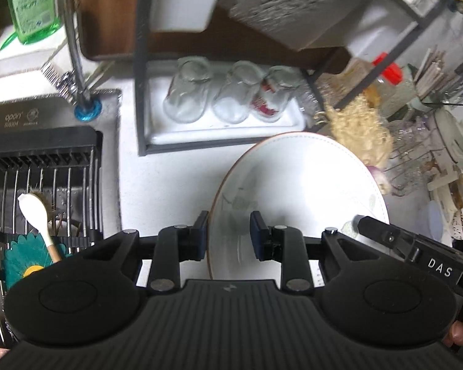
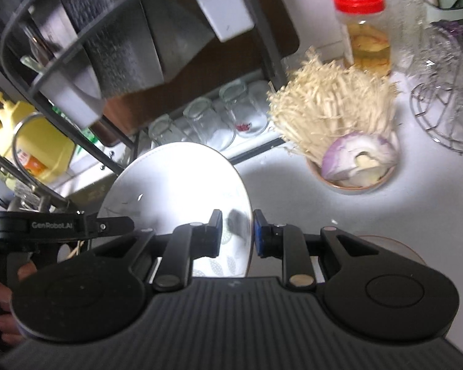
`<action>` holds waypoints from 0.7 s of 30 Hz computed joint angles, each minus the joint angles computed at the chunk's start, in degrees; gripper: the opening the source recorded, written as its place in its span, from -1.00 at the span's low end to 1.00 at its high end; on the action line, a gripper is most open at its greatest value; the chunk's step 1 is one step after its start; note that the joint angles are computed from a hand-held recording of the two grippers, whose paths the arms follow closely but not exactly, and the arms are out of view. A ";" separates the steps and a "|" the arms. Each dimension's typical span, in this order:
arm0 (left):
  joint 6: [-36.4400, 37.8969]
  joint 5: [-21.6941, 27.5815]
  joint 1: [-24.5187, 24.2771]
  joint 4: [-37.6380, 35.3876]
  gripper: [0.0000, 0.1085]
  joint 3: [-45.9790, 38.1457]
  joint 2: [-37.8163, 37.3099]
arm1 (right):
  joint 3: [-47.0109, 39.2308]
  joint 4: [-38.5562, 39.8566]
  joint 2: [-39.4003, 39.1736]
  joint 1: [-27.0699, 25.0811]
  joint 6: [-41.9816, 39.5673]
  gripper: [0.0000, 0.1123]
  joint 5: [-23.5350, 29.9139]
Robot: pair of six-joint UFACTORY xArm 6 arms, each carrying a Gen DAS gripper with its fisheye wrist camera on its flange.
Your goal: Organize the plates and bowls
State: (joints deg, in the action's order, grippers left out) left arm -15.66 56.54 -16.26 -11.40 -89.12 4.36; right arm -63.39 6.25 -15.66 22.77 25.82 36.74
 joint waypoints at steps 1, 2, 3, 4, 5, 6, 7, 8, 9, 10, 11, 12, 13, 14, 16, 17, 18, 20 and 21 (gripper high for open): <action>-0.14 0.11 -0.46 0.01 -0.41 -0.24 -0.34 | 0.71 -0.45 -0.92 -0.13 0.31 -0.58 -0.41; -0.11 0.00 -0.85 -0.03 -0.41 -0.42 -0.51 | 1.51 -1.19 -2.16 -0.20 0.85 -0.58 -0.54; -0.17 -0.12 -1.30 0.02 -0.41 -0.51 -0.72 | 2.00 -1.83 -3.07 -0.33 1.36 -0.58 -0.60; -0.14 -0.29 -1.78 0.12 -0.41 -0.49 -0.97 | 2.61 -2.49 -4.05 -0.46 2.02 -0.58 -0.74; -0.06 -0.71 -2.35 0.28 -0.41 -0.19 -1.32 | 3.36 -3.12 -5.06 -0.63 2.58 -0.58 -1.02; -0.07 -1.04 -2.82 0.31 -0.41 0.06 -1.62 | 4.26 -3.59 -6.11 -0.94 2.73 -0.58 -1.29; -0.09 -1.24 -3.22 0.23 -0.41 0.39 -1.92 | 4.52 -4.24 -6.81 -1.13 3.01 -0.58 -1.10; -0.24 -1.27 -3.68 0.32 -0.41 0.47 -2.09 | 4.92 -4.90 -7.40 -1.28 3.28 -0.58 -1.01; -0.45 -1.27 -4.11 0.46 -0.41 0.52 -2.21 | 5.44 -5.27 -8.12 -1.52 3.42 -0.58 -0.83; -0.87 -1.26 -4.71 0.66 -0.41 0.54 -2.39 | 5.96 -5.26 -8.78 -1.85 3.40 -0.58 -0.69; -1.32 -1.36 -5.25 0.84 -0.41 0.56 -2.45 | 6.47 -5.30 -9.55 -2.09 3.52 -0.58 -0.53; -1.78 -1.45 -5.80 0.96 -0.41 0.69 -2.58 | 7.24 -5.41 -10.39 -2.34 3.57 -0.58 -0.65; -2.13 -1.58 -6.31 0.95 -0.41 0.92 -2.76 | 8.09 -5.63 -11.47 -2.64 3.64 -0.58 -0.44; -2.42 -1.70 -6.82 0.93 -0.41 1.20 -2.95 | 8.93 -6.17 -12.50 -2.84 4.05 -0.58 -0.20; -2.76 -1.75 -7.89 0.91 -0.41 1.61 -3.09 | 10.31 -7.64 -14.29 -3.13 4.79 -0.58 0.48; -3.04 -1.70 -8.45 1.09 -0.41 1.77 -3.15 | 10.92 -8.19 -15.24 -3.29 5.19 -0.58 1.10; -3.37 -1.53 -9.04 1.37 -0.41 1.73 -3.07 | 11.54 -8.24 -16.03 -3.56 5.28 -0.58 1.45; -3.97 -1.57 -10.10 1.59 -0.41 1.78 -2.86 | 12.86 -8.11 -17.59 -4.18 5.04 -0.58 2.10; -4.49 -1.63 -10.60 1.70 -0.41 1.79 -2.73 | 13.54 -8.03 -18.44 -4.54 4.80 -0.58 2.43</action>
